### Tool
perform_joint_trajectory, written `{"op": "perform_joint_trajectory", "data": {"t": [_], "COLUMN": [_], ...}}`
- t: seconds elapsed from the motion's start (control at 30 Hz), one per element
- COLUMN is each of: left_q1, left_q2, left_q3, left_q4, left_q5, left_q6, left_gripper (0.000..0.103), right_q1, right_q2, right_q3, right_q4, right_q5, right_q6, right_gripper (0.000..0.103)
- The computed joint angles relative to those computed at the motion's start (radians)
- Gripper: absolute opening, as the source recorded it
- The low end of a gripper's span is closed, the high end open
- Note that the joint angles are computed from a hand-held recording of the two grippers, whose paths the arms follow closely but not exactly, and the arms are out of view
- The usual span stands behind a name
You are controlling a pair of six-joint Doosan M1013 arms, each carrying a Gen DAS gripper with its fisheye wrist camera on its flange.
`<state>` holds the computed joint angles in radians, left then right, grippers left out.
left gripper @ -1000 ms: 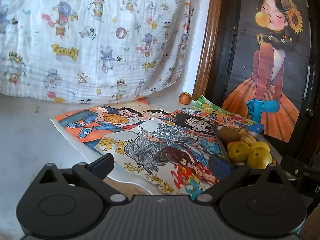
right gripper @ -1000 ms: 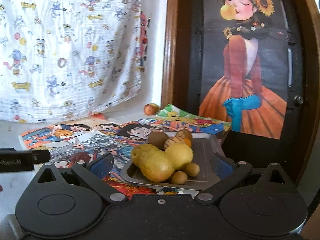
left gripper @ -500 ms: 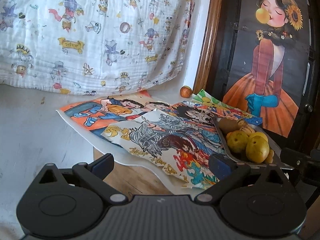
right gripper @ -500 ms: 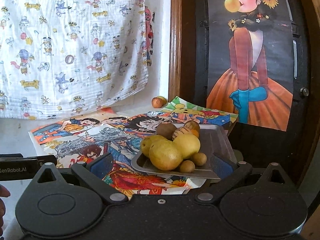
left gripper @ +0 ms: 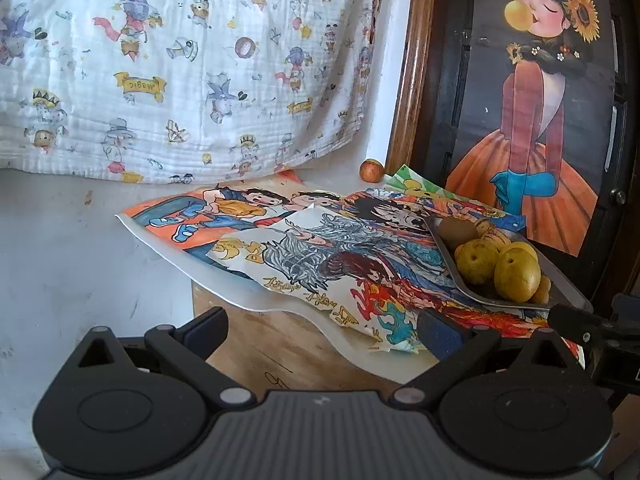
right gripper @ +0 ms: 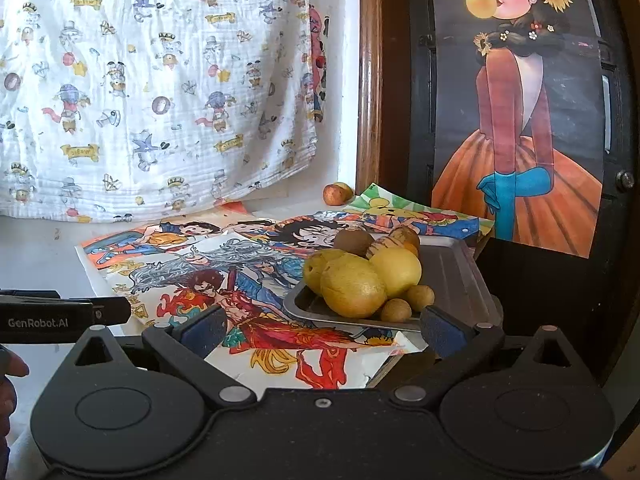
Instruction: Organize fruits
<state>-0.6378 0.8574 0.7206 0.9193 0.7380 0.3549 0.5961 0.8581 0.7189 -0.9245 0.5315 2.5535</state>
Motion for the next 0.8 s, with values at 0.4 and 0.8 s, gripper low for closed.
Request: {"op": "perform_joint_trajectory", "data": {"t": [0.4, 0.8], "left_q1": [-0.004, -0.004], "left_q2": [0.004, 0.004], "left_q3": [-0.007, -0.008], "left_q4": [-0.009, -0.011], "left_q5": [0.011, 0.014], "left_q6": [0.027, 0.028], "left_gripper": [0.103, 0.103], "right_q1": [-0.002, -0.002], "right_q2": [-0.009, -0.013], "right_q3": [0.021, 0.029], "right_q4": [-0.014, -0.021], "right_q5": [-0.006, -0.004], "right_q6": [0.034, 0.05], "right_gripper": [0.102, 0.102]}}
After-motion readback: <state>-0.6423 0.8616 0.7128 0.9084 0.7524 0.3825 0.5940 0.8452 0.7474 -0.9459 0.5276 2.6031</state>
